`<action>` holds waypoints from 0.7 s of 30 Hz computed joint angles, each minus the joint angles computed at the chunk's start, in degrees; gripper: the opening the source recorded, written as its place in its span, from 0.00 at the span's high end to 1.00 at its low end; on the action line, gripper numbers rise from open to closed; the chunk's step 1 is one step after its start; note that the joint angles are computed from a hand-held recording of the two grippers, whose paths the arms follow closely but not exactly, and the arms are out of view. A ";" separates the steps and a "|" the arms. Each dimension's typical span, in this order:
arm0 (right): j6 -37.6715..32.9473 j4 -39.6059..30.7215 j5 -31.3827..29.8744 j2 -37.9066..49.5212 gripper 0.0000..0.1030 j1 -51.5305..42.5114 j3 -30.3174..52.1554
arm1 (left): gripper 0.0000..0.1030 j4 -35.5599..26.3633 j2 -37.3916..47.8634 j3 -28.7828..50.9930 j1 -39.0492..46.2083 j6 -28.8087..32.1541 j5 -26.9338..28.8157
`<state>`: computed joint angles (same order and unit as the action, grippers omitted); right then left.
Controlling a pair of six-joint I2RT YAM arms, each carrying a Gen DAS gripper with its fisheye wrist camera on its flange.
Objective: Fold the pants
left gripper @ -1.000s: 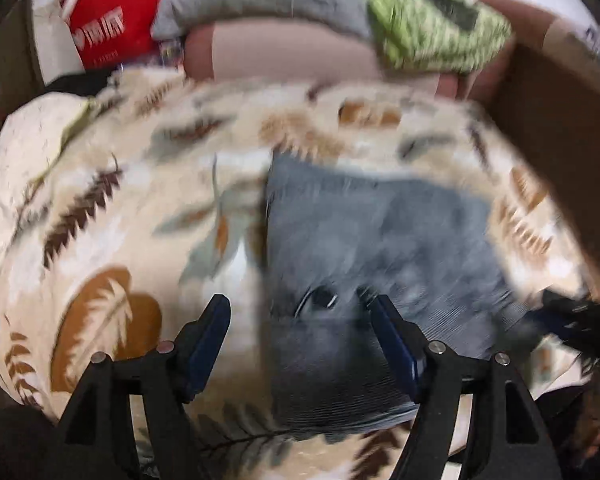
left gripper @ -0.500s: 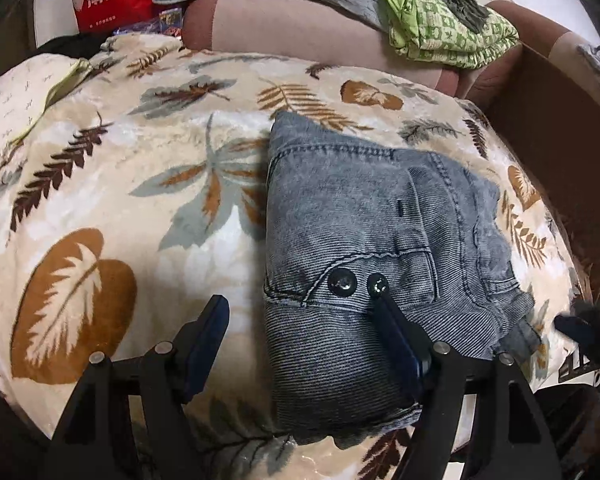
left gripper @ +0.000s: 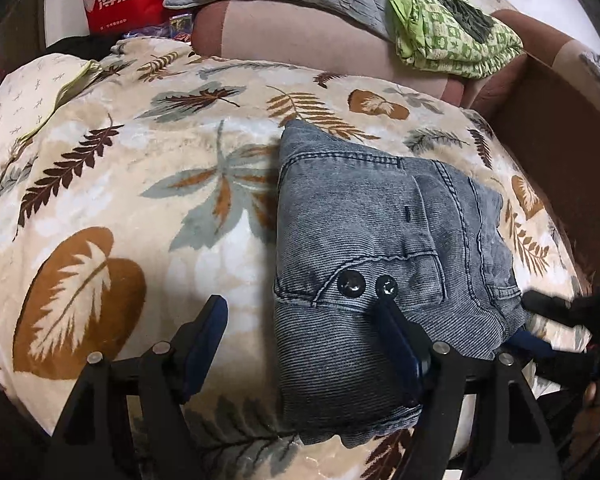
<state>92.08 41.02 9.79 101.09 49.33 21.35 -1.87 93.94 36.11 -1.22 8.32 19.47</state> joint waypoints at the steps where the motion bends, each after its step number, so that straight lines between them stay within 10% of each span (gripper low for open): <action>1: -0.44 -0.53 -0.64 0.42 0.52 -1.03 0.60 | 0.26 0.27 0.27 -0.07 0.06 0.02 0.13; 4: -0.99 -3.26 -1.72 2.11 0.75 -3.01 3.06 | 0.25 -0.15 1.08 0.54 0.75 0.30 1.17; 5: -1.02 -4.12 -1.46 1.79 0.96 -2.93 3.17 | 0.24 -0.32 1.31 0.76 0.93 0.46 1.38; 16: -5.12 -34.24 17.91 -15.27 0.96 10.85 12.74 | 0.25 -4.24 -7.82 1.59 5.37 -2.20 3.70; 21: 0.66 -11.70 8.40 1.65 0.93 6.17 4.54 | 0.24 -5.67 -1.99 2.46 -4.96 3.28 -8.60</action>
